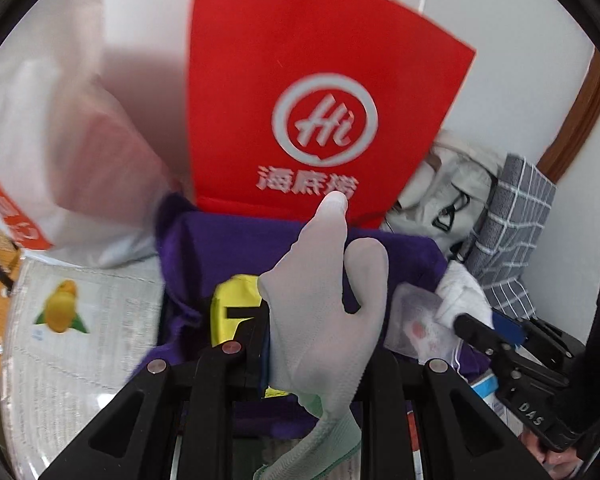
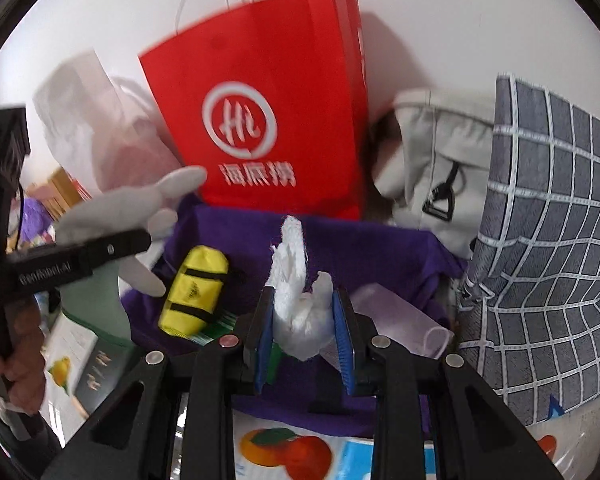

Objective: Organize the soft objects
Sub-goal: 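Carry both white gloves up toward the purple towel, then lower both gloves onto the purple towel and open both grippers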

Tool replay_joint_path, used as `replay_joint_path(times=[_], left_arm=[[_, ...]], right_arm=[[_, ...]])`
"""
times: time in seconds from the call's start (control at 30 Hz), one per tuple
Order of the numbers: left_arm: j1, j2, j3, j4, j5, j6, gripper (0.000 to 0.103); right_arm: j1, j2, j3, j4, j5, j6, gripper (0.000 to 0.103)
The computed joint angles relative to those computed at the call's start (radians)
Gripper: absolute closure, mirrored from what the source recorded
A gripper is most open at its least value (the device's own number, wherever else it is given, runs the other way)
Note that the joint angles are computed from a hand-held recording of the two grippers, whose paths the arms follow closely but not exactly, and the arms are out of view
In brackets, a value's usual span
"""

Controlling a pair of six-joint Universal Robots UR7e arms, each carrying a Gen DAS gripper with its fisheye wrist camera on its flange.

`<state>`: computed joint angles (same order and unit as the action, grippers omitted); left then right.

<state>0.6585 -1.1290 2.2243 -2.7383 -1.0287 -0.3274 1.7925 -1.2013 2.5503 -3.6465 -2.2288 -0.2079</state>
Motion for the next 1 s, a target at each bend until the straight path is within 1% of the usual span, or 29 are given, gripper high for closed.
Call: replay_joint_path(times=[0.07, 0.13, 0.17, 0.2, 0.27, 0.3, 0.43, 0.5, 0.57, 0.73, 0.8, 0.87, 0.93, 0.97, 1.0], left_arm=[[0.016, 0.014, -0.006, -0.003, -0.024, 0.023, 0.083], [0.035, 0.032, -0.019, 0.005, -0.035, 0.026, 0.083], [0.043, 0.034, -0.018, -0.003, -0.048, 0.027, 0.083], [0.057, 0.042, -0.022, -0.017, -0.073, 0.03, 0.083], [0.079, 0.056, -0.03, -0.034, -0.12, 0.041, 0.083], [0.083, 0.064, -0.031, -0.044, -0.129, 0.048, 0.083], [0.087, 0.099, -0.037, -0.056, -0.137, 0.055, 0.083], [0.085, 0.114, -0.042, -0.056, -0.121, 0.048, 0.083], [0.084, 0.13, -0.045, -0.055, -0.106, 0.043, 0.083], [0.093, 0.161, -0.059, -0.051, -0.105, 0.034, 0.082], [0.092, 0.167, -0.061, -0.055, -0.103, 0.038, 0.076], [0.089, 0.172, -0.061, -0.06, -0.089, 0.037, 0.072], [0.083, 0.177, -0.064, -0.055, -0.072, 0.031, 0.059], [0.079, 0.183, -0.069, -0.05, -0.059, 0.018, 0.045], [0.073, 0.184, -0.066, -0.054, -0.042, 0.008, 0.041]], right_arm=[[-0.023, -0.002, 0.0, 0.024, 0.008, -0.008, 0.075], [-0.053, -0.02, 0.001, 0.08, 0.037, 0.004, 0.074], [-0.075, -0.027, 0.001, 0.11, 0.061, 0.009, 0.074], [-0.09, -0.027, 0.002, 0.117, 0.073, 0.007, 0.074], [-0.113, -0.012, -0.002, 0.127, 0.075, 0.013, 0.074], [-0.125, -0.004, -0.007, 0.137, 0.071, 0.018, 0.074], [-0.161, -0.003, -0.011, 0.167, 0.093, 0.037, 0.074], [-0.168, -0.006, -0.012, 0.172, 0.101, 0.039, 0.072], [-0.17, 0.002, -0.013, 0.161, 0.092, 0.035, 0.072], [-0.178, 0.002, -0.016, 0.169, 0.088, 0.033, 0.07], [-0.171, 0.013, -0.019, 0.156, 0.066, 0.027, 0.068], [-0.164, 0.033, -0.025, 0.122, 0.037, 0.009, 0.061], [-0.161, 0.038, -0.025, 0.095, 0.032, 0.003, 0.05], [-0.162, 0.029, -0.02, 0.088, 0.034, 0.0, 0.047], [-0.161, 0.02, -0.016, 0.083, 0.033, -0.002, 0.042]])
